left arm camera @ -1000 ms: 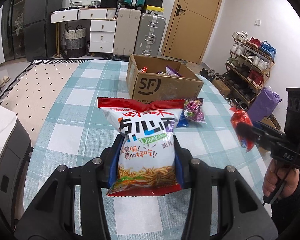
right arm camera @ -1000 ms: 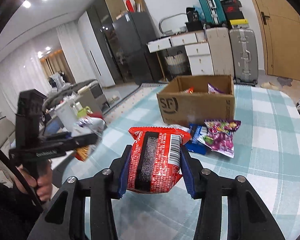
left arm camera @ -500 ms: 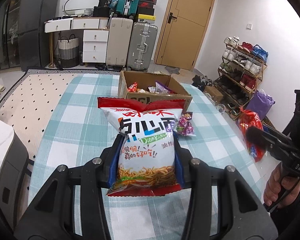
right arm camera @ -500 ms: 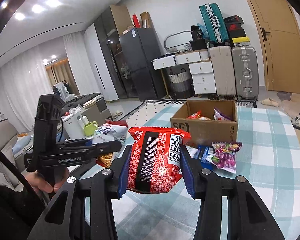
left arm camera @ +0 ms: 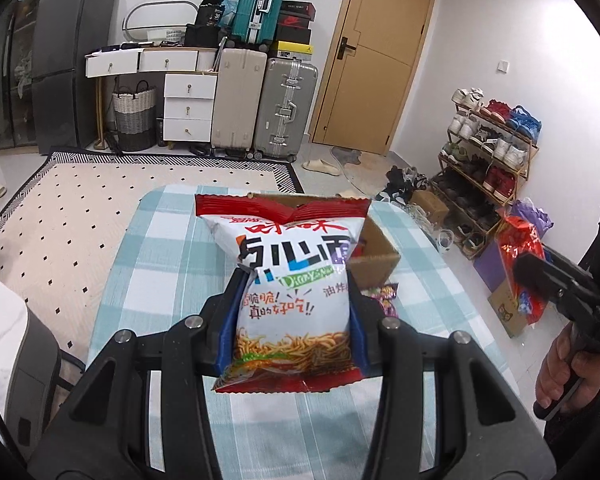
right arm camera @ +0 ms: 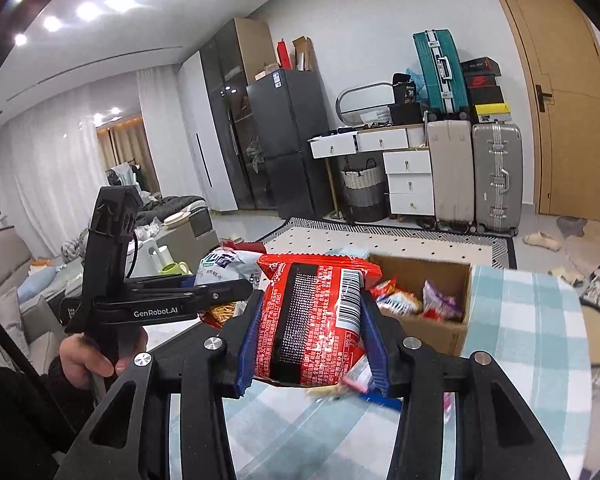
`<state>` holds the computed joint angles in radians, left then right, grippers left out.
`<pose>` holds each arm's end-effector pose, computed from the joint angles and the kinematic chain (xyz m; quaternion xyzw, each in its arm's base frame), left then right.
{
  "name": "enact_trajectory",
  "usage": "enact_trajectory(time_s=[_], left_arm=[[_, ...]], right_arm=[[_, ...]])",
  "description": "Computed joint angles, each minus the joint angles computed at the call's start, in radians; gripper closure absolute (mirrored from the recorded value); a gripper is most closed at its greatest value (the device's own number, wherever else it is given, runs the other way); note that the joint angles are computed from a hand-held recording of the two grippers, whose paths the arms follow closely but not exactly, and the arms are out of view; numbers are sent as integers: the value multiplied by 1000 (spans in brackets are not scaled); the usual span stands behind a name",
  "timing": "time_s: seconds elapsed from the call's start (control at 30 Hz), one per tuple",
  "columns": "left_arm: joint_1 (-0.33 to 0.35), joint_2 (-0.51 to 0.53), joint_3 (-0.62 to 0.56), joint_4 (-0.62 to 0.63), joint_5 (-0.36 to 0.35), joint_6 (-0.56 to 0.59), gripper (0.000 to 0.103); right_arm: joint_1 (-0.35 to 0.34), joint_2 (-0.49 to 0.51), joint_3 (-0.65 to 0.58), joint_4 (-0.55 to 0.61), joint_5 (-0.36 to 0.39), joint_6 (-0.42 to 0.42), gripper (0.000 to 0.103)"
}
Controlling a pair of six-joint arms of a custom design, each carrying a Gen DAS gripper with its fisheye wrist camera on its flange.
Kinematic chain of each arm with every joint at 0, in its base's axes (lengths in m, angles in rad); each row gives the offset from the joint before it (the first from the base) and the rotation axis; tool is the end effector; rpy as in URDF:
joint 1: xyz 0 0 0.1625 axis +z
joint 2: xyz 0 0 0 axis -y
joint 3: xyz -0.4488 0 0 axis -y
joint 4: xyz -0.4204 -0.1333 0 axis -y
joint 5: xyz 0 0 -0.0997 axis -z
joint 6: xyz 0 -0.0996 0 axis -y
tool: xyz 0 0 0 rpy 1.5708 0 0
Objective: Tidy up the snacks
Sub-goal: 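Carry both bags over the box and open both tools to drop them in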
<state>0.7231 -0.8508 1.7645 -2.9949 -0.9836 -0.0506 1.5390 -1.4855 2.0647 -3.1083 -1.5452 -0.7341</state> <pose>-0.3853 -0.5914 0.1434 0.2921 0.8820 -0.3393 0.1473 0.1190 -0.5329 0.4039 0.3108 -0.8311 0.4318 0.1617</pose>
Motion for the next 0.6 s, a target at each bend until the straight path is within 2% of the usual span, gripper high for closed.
enact_trajectory(time_s=[0.23,0.33,0.53,0.6], left_arm=[[25,97,-225,139,-30,45,61],[32,159,-348,221,-46,58,61],[55,343,-671,402,-5,78,61],[74,415,-801,490,-15,58,61]], right_arm=[[37,98,-197,115,-46,-9,57],[36,151,-293,179,-70,24,57],[23,266,-478,264,-117,80,57],[14,304,-538,297,-134,99,57]])
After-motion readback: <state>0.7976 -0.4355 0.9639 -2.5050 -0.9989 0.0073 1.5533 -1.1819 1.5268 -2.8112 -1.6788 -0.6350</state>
